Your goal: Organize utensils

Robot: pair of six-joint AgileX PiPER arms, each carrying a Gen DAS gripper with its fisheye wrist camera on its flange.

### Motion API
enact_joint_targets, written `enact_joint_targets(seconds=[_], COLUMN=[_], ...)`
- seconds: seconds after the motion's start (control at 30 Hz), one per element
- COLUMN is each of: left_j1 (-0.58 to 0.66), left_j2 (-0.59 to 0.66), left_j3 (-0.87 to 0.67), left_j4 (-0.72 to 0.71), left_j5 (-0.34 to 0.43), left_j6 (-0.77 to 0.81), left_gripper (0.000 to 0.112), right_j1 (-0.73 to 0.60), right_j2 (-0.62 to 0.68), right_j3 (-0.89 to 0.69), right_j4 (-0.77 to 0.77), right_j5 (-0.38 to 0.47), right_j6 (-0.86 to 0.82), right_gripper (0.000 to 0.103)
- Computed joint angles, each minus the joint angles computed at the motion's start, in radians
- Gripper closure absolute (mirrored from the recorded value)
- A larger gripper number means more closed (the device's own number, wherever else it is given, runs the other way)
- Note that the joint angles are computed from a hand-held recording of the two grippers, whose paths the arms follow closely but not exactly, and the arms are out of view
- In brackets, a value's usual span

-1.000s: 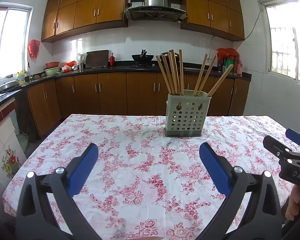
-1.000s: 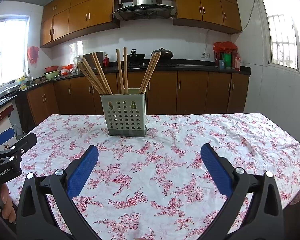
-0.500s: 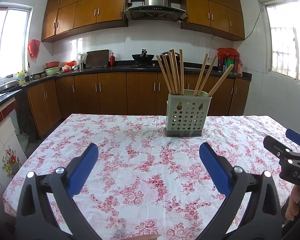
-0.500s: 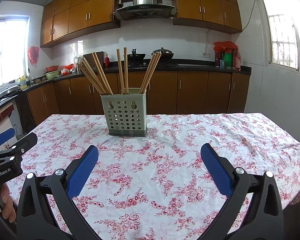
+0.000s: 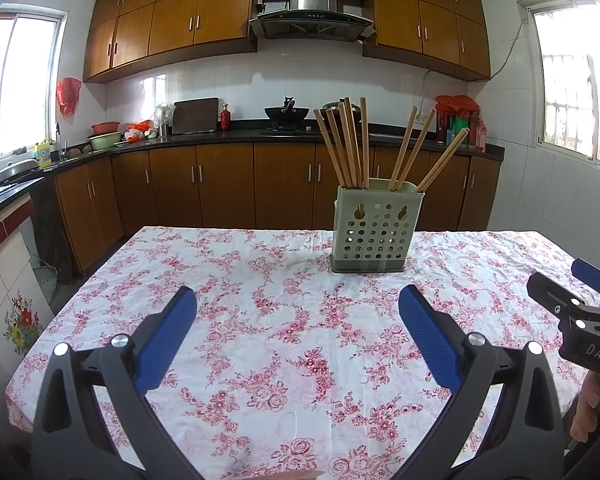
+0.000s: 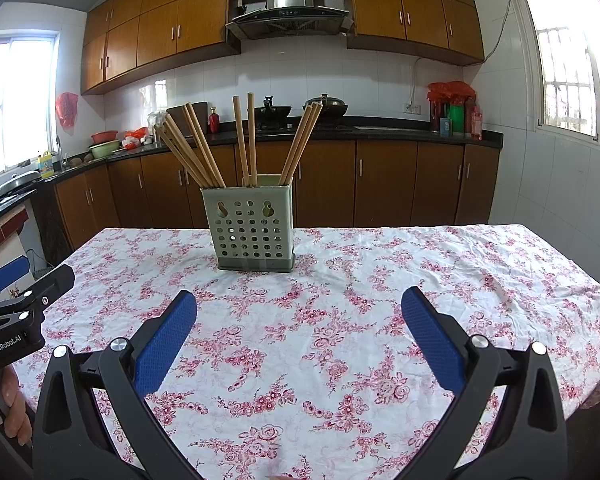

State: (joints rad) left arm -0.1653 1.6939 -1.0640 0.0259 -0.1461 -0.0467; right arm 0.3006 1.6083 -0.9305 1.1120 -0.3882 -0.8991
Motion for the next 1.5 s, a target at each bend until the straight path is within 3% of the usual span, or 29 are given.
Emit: enact_joint_targets(seconds=[1.23, 1.5], left_j1=[0.003, -0.011], left_j2=[0.005, 0.009], left_j3=[0.009, 0.016], left_j4=[-0.020, -0.171], left_j5=[-0.006, -0.019], left_j6=[0.014, 0.158], left_gripper=[0.013, 0.013], right_j1=[0.006, 0.008], right_j2=[0.005, 0.007], right_j3=[0.002, 0.004], right_j4=[-0.003, -0.008], right_j5=[-0.004, -0.006], right_j6=[0.012, 0.023], right_gripper=[0.002, 0.002])
